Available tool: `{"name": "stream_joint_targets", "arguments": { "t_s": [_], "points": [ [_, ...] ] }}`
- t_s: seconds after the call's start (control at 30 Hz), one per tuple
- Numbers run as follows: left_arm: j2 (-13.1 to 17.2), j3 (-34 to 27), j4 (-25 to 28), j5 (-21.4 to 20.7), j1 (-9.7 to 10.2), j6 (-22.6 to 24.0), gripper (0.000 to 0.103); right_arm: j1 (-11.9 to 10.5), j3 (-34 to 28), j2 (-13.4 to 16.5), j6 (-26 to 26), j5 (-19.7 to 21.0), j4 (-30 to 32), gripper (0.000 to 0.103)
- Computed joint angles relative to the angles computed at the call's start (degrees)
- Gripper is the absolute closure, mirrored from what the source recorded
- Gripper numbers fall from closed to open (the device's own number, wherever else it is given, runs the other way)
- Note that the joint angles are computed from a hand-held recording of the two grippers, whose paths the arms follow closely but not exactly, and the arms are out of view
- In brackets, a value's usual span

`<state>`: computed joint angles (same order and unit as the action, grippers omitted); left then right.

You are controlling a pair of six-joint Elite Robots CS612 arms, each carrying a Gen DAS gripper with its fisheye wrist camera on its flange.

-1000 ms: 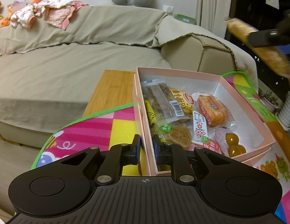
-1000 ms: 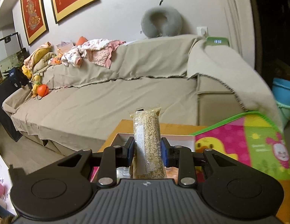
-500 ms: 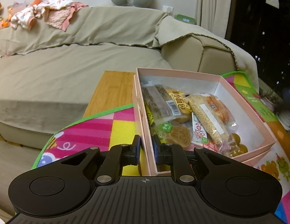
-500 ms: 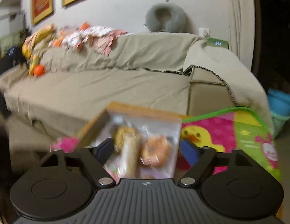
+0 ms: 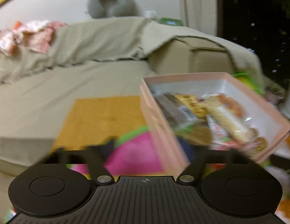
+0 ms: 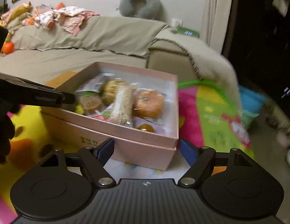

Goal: Organize objects
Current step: 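Lift the white stick pack with the right tool and drop it into the box, then open the left tool and set the pink box down on the mat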

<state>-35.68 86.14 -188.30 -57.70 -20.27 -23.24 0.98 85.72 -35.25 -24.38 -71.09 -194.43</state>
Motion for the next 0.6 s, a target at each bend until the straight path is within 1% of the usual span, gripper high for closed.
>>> {"name": "stream_joint_targets", "arguments": {
  "t_s": [0.03, 0.1, 0.13, 0.17, 0.2, 0.23, 0.27, 0.3, 0.37, 0.4, 0.47, 0.53, 0.6],
  "points": [
    [0.3, -0.3, 0.1, 1.8, 0.12, 0.1, 0.000, 0.0, -0.5, 0.2, 0.9, 0.4, 0.3, 0.026],
    [0.0, -0.1, 0.9, 2.8, 0.46, -1.7, 0.000, -0.3, -0.5, -0.1, 2.4, 2.5, 1.2, 0.026],
    [-0.3, 0.2, 1.4, 3.2, 0.47, -2.7, 0.000, -0.3, -0.4, -0.2, 2.9, 3.0, 1.3, 0.024],
    [-0.7, 0.9, 0.5, 4.3, 0.23, -3.0, 0.000, -0.5, 0.1, -0.4, 3.3, 3.4, 1.3, 0.020],
    [-1.0, 1.7, -1.8, 5.6, -0.19, -2.7, 0.000, -0.7, 0.8, -0.7, 3.4, 3.7, 1.1, 0.017],
    [-1.6, 2.9, -4.3, 6.7, -0.79, -2.4, 0.000, -0.9, 1.9, -1.2, 3.5, 4.0, 0.7, 0.012],
    [-2.2, 4.2, -6.5, 7.1, -1.34, -1.9, 0.000, -1.1, 3.0, -1.8, 3.5, 4.0, 0.4, 0.003],
    [-3.1, 5.9, -8.7, 7.3, -2.07, -1.1, 0.000, -1.4, 4.3, -2.4, 3.7, 4.0, -0.1, 0.000],
    [-4.8, 9.2, -11.3, 8.2, -3.75, -0.1, 0.000, -2.1, 6.9, -3.9, 3.6, 4.6, 0.8, 0.000],
    [-5.5, 10.8, -11.8, 8.6, -4.66, -0.3, 0.000, -2.4, 8.1, -4.6, 3.4, 4.9, 1.9, 0.000],
    [-6.8, 13.9, -11.4, 7.9, -6.26, -2.1, 0.000, -3.0, 10.7, -5.8, 3.7, 4.6, 2.7, 0.000],
    [-7.6, 16.0, -9.0, 6.9, -7.62, -5.1, 0.000, -3.2, 12.4, -6.6, 3.5, 3.9, 4.1, 0.000],
    [-7.9, 17.5, -7.9, 6.1, -8.70, -6.1, 0.000, -3.5, 13.8, -7.1, 2.5, 4.0, 4.8, 0.000]
  ]
}}
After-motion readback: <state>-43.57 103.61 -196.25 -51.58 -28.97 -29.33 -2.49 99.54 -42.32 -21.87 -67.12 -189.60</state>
